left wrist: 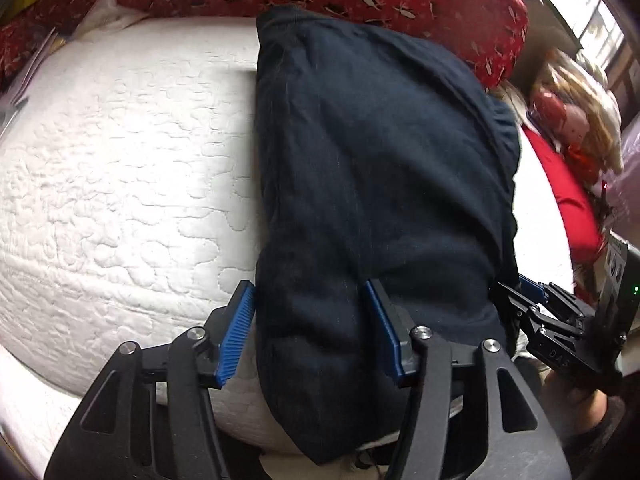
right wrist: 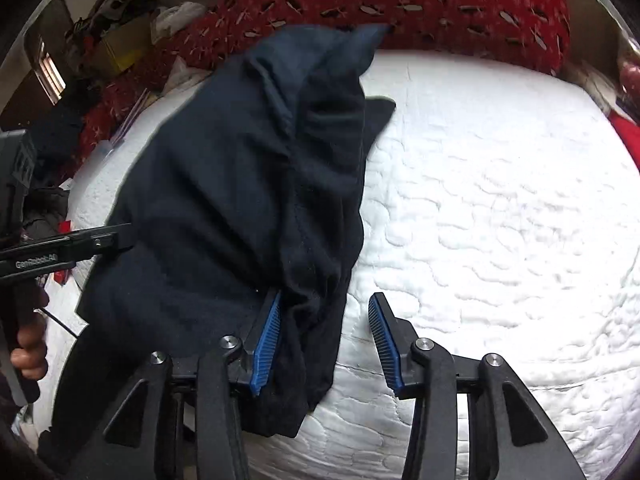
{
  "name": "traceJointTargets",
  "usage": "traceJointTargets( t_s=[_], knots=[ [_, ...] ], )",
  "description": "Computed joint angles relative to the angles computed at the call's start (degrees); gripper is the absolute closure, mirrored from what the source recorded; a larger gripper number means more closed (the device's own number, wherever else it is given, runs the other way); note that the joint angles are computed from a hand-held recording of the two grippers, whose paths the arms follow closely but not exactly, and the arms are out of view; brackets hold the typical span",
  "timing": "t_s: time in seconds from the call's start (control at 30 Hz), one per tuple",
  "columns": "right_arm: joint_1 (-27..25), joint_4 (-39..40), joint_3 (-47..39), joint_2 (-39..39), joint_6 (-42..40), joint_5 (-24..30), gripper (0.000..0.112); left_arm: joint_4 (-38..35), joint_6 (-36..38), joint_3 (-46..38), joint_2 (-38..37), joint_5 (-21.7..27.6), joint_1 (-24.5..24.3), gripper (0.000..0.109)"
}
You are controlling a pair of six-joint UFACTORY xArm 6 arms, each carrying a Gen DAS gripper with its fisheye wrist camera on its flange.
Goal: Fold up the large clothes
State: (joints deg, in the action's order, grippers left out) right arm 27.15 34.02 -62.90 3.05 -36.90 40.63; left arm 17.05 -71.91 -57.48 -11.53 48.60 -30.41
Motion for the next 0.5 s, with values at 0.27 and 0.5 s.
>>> traceJointTargets(
  t_s=[0.27, 0.5],
  knots=[
    [-0.6, 12.7, -3.2, -3.2, -6.1, 0.2, 0.077, 9.3, -3.0, -2.8, -0.4, 3.6, -2.7, 0.054],
    [1.8, 0.4, -3.0, 2.4, 0.6, -2.3, 0.112, 6.8, -1.2, -3.4, 3.0, 5.0, -3.3, 0.049]
  ],
)
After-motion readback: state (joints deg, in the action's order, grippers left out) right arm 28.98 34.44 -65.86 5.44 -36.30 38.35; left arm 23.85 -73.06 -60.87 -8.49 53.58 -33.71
